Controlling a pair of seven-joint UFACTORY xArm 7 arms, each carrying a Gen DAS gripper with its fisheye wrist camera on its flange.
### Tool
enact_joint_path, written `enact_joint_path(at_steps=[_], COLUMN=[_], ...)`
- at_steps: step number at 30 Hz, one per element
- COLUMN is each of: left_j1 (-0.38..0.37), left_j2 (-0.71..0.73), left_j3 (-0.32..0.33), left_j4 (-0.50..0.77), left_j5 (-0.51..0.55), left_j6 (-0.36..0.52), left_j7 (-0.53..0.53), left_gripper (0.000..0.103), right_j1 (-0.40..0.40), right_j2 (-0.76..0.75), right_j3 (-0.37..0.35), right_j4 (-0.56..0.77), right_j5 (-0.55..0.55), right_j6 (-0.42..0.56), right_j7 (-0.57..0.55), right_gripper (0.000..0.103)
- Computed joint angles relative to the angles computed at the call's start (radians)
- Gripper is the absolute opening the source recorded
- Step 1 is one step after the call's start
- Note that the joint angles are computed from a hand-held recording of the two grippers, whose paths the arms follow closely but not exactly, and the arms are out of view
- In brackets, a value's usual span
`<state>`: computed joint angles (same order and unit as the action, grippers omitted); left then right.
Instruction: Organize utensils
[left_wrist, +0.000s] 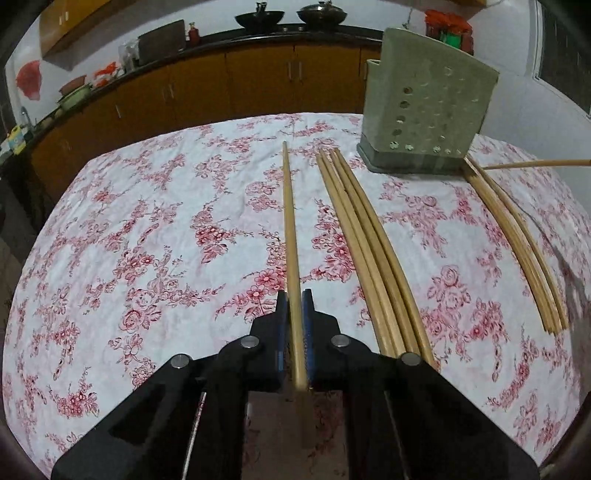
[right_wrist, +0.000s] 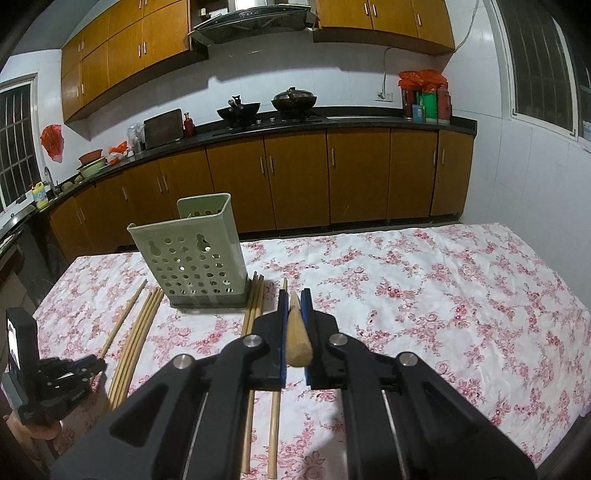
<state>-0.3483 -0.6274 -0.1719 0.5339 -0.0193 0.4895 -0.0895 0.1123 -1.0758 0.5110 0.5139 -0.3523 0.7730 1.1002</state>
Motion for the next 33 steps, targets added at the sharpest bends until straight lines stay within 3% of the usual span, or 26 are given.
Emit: enact_joint_path(at_steps=[12, 19, 23, 28, 31, 33], left_j1=[-0.015, 0.008, -0.004, 0.025, 0.041, 0.056], left_j2=[-0.066, -0.041, -0.037, -0.058, -0.068, -0.078], left_j3=[0.085, 0.081, 0.096, 0.097, 0.117, 0.121], left_j4=[0.105, 0.188, 0.189, 0.098, 0.048, 0.020], left_j5=[-0.089, -0.099, -0.094, -0.072, -0.068, -0.056], left_j6=[-0.101, -0.159, -0.125, -0.073, -0.057, -0.055], left_j7=[0.042, 0.027, 0.066, 0.109, 0.140, 0.167], left_gripper=[0.008, 0.004, 0.004, 0.006, 0.014, 0.033], right_j1=[-0.050, -0.092, -0.098, -0.081, -0.080, -0.080], right_j2=[-0.065, -0.059, -0.054, -0.082, -0.089, -0.091], right_j3=[-0.023, -0.025, -0.020, -0.018, -0.015, -0.015], right_j4=[0.039, 0.075, 0.083, 0.057, 0.055, 0.053], right_j5=[-0.020, -0.020, -0.007, 0.022, 0.029, 0.032], right_j6=[-0.018, -0.051, -0.063, -0.058, -0.057, -0.058], right_j7=[-0.038, -0.076, -0.090, -0.086, -0.086, -0.088], right_gripper=[0.008, 0.008, 0.008, 0.008, 0.008, 0.008])
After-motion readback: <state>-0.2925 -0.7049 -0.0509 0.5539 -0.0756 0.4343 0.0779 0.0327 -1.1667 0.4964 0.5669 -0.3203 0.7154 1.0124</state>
